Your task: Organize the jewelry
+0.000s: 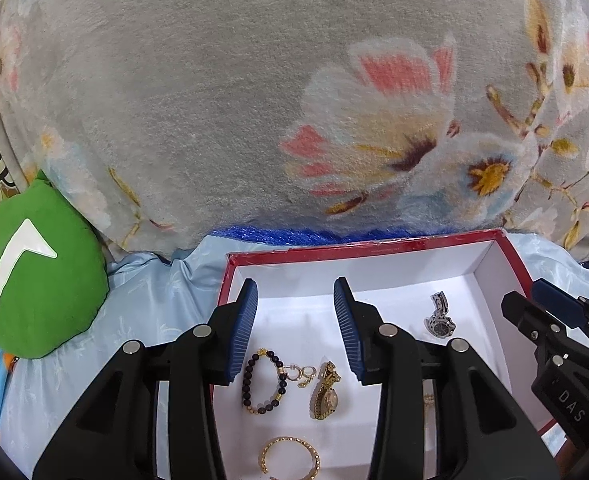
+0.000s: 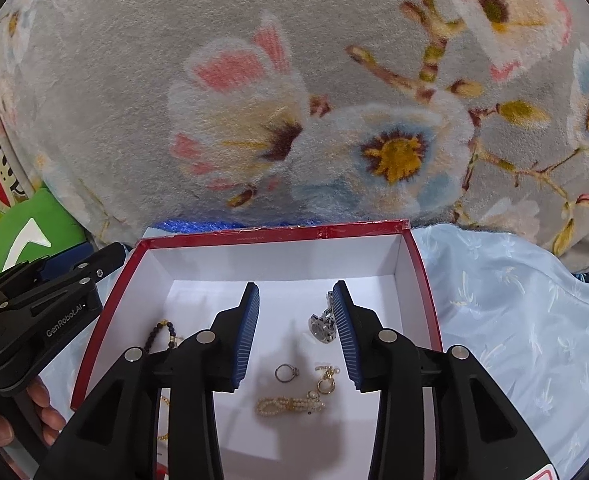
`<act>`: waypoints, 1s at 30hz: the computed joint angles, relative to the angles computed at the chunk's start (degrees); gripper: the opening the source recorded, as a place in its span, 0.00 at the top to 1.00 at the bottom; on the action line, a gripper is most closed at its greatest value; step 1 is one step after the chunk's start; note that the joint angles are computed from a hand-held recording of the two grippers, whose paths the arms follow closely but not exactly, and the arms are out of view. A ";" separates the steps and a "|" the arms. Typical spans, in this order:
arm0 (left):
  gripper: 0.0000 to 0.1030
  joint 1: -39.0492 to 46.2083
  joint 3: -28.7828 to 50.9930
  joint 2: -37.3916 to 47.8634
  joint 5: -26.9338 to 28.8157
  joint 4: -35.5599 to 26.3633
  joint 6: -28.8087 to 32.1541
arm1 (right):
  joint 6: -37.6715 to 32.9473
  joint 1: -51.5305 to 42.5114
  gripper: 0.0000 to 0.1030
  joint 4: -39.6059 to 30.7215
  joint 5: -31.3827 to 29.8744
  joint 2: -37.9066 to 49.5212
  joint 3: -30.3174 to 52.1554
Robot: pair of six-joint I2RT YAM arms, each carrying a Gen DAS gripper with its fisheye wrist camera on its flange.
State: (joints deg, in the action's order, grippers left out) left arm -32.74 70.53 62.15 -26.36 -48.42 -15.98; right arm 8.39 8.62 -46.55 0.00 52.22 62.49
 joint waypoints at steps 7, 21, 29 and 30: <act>0.63 -2.42 -0.55 -2.14 -1.56 -2.71 -1.74 | 0.80 -0.04 0.57 -3.09 -0.38 -3.24 -0.65; 0.52 -5.17 -13.10 -12.32 -0.53 -7.49 -8.74 | 1.49 -0.31 0.53 -6.69 0.37 -12.59 -11.91; 0.52 -10.55 -17.75 -18.58 -4.08 -12.21 -13.61 | 3.40 -0.67 0.51 -11.18 -0.29 -19.91 -15.14; 0.51 -11.55 -18.08 -19.36 -4.64 -13.14 -14.78 | 3.48 -0.40 0.49 -11.62 -0.10 -20.37 -15.34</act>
